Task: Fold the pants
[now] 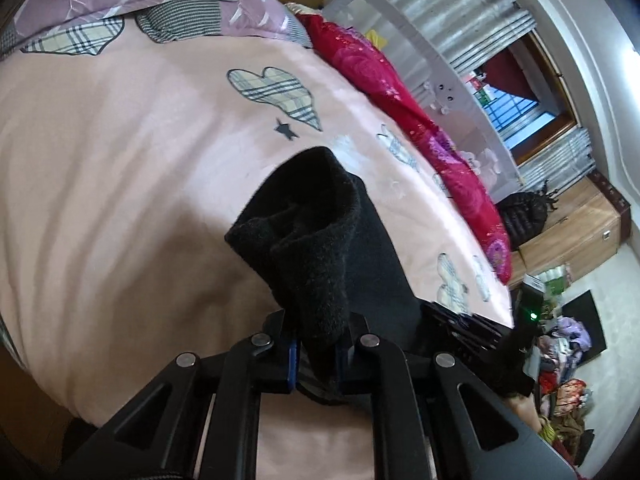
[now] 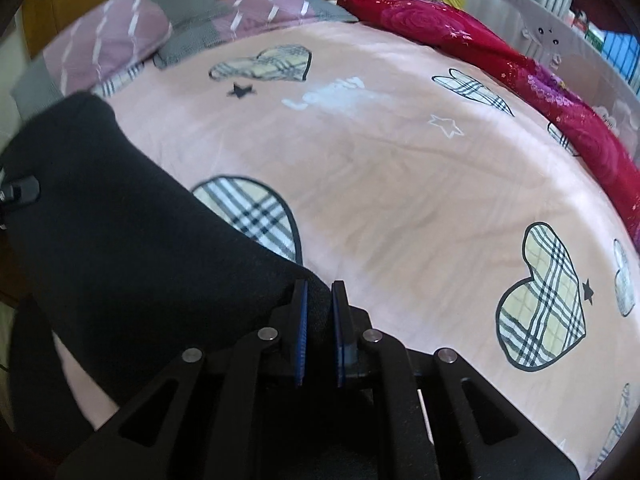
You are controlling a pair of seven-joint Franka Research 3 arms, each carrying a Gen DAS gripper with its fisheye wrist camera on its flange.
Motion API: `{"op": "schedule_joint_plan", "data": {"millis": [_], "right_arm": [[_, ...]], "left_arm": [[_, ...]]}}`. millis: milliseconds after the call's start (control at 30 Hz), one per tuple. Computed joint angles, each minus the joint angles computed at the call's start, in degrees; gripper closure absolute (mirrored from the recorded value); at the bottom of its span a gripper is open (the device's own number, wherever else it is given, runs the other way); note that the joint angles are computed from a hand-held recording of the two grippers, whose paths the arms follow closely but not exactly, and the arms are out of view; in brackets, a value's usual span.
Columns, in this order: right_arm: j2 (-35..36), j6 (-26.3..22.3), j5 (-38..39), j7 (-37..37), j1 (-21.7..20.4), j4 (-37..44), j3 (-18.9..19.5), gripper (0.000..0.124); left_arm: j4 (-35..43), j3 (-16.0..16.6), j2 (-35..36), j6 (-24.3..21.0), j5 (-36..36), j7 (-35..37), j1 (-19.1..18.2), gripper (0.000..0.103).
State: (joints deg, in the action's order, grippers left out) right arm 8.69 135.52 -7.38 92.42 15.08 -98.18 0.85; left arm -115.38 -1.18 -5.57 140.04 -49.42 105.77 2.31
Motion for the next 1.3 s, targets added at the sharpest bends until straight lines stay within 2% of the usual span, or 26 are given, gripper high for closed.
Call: {"op": "schedule_joint_plan", "data": {"millis": [100,167,233,300,367,433,567,667,800,833,1000,1100,1300], "right_arm": [[0.7,0.8,-2.9,3.7,0.7,-0.7,-0.5,0.112],[1.5,0.7,-6.0,6.1,1.5,-0.8,-0.8,0.112],[2.2,1.0,-7.7,8.3,1.9,-1.1,-1.1,0.111],[2.0,1.2,-6.1,8.7,1.5,-1.6,-0.9,0.108],[-0.1,2.9,-6.4,10.4,1.5,-3.5,-1.1,0.094],[-2.6,3.3,-8.9,13.8,1.4,-5.4,-1.3,0.09],[-10.6,7.1,-2.7,14.2,-1.5,-12.8,-0.6,0.087],[-17.5,9.1,5.4,12.0,-3.4,-19.8,-0.3,0.086],[-25.6,10.2,10.9,12.0,-5.6,-28.3,0.5,0.084],[-28.0,10.1,11.9,12.3,-6.1,-30.7,0.7,0.084],[-39.4,8.5,14.4,15.4,-9.4,-41.3,1.9,0.084],[-45.9,8.4,16.6,16.9,-10.9,-46.8,1.7,0.084],[-55.5,4.1,17.6,21.1,-15.2,-53.3,2.3,0.084]], "left_arm": [[1.1,-0.5,2.9,0.3,2.3,-0.3,0.4,0.092],[1.9,-1.2,5.1,0.6,6.5,-1.9,0.8,0.091],[2.3,-1.9,6.2,0.1,10.5,-4.6,1.2,0.085],[1.5,-2.1,5.5,-0.1,10.3,-4.5,1.9,0.078],[-0.7,-2.0,3.3,1.7,11.2,-4.9,2.3,0.07],[-1.9,-1.7,1.5,3.1,13.4,-6.4,2.2,0.069],[-3.4,-0.4,-1.9,3.7,12.7,-6.0,1.3,0.069],[-3.1,0.0,-3.4,2.5,13.7,-5.7,-0.1,0.069],[-2.4,-0.4,-4.0,1.1,15.2,-4.2,-2.4,0.063],[-1.7,-0.7,-3.5,0.6,15.5,-4.4,-3.1,0.06],[0.1,-2.6,-2.6,-2.0,15.7,-2.6,-6.3,0.058],[3.1,-4.3,-0.5,-5.3,16.4,-1.0,-8.5,0.058],[8.5,-7.9,2.9,-9.9,16.7,1.2,-11.7,0.054]]}}
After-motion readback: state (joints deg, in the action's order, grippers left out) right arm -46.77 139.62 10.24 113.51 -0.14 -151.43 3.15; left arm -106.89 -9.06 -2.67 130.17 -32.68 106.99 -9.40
